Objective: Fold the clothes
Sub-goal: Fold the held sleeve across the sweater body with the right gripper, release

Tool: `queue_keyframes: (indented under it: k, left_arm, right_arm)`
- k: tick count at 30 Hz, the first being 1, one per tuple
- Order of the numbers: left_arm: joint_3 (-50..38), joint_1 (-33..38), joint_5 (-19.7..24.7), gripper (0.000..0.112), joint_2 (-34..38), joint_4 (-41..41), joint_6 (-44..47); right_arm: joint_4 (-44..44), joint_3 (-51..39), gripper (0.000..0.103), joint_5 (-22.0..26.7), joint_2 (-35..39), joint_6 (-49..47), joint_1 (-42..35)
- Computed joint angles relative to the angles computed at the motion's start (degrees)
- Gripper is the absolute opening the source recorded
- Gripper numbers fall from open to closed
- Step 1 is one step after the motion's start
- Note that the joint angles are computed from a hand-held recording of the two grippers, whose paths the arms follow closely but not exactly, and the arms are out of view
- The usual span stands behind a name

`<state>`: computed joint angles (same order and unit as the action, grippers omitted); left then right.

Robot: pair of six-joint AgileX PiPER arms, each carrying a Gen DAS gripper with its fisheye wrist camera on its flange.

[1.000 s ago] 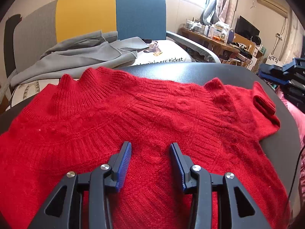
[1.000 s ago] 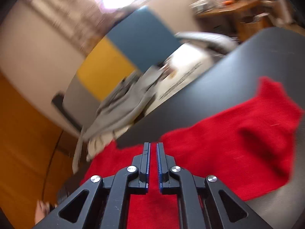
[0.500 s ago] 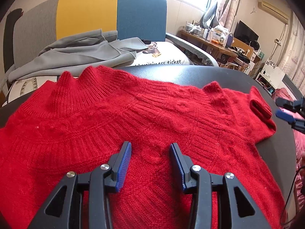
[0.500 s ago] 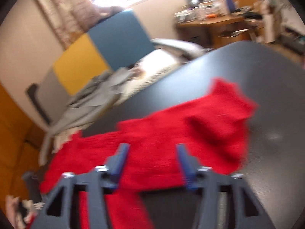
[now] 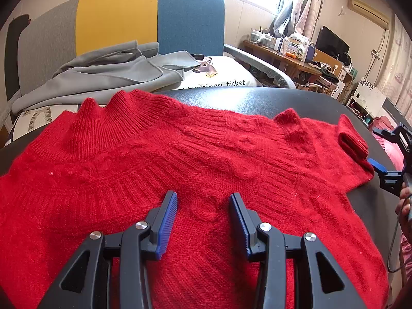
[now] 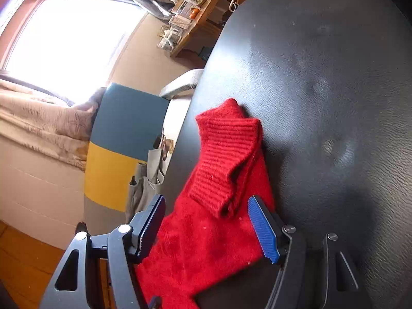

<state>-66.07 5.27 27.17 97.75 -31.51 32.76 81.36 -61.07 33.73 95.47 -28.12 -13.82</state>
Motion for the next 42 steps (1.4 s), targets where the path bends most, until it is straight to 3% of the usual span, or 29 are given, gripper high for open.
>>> queue_keyframes:
  k: [5, 6, 8, 9, 12, 16, 20, 26, 32, 37, 39, 42]
  left_arm:
    - [0.1, 0.0, -0.1, 0.043, -0.1, 0.0, -0.1]
    - [0.1, -0.1, -0.1, 0.043, -0.1, 0.0, -0.1]
    - [0.1, 0.1, 0.0, 0.043, 0.1, -0.6, 0.4]
    - [0.0, 0.2, 0.0, 0.043, 0.2, -0.9, 0.7]
    - [0.0, 0.5, 0.3, 0.043, 0.2, -2.0, 1.7]
    - [0.2, 0.5, 0.1, 0.043, 0.2, -2.3, 2.0]
    - [0.3, 0.4, -0.1, 0.043, 0.1, -1.7, 1.6]
    - [0.2, 0.6, 0.6, 0.044, -0.1, -3.1, 2.8]
    - [-2.2, 10.8, 17.6, 0.045, -1.4, -22.5, 16.0]
    - [-5.3, 17.7, 34.6, 0.048, -1.2, -30.5, 18.5]
    - [-6.5, 18.7, 37.5, 0.052, -0.1, -29.9, 16.1]
    - [-6.9, 18.6, 37.6, 0.057, 0.7, -27.5, 14.0]
  right_arm:
    - [-2.9, -3.3, 0.068, -2.7, 3.1, 4.9, 2.0]
    - [-7.8, -4.8, 0.061, -3.7, 3.4, 8.8, 2.9]
    - [-19.3, -7.6, 0.030, -5.4, 4.0, 17.0, 4.8]
    - [-25.0, -8.6, 0.009, -6.3, 4.3, 21.3, 5.9]
    - [-42.2, -12.8, 0.009, -6.9, 5.3, 31.6, 9.7]
    - [-65.1, -21.7, 0.009, -1.7, 7.4, 42.1, 16.0]
    - [-73.8, -29.1, 0.009, 2.0, 9.8, 43.4, 21.1]
    - [-70.0, -32.6, 0.009, 5.1, 10.6, 35.6, 26.0]
    - [-60.6, -29.1, 0.009, 7.0, 7.5, 25.4, 32.5]
    - [-57.4, -24.2, 0.009, 5.4, 6.5, 22.4, 39.0]
    - [-52.6, -23.1, 0.015, 5.8, 7.4, 18.7, 39.7]
    - [-48.3, -20.8, 0.021, 5.2, 7.7, 17.1, 39.9]
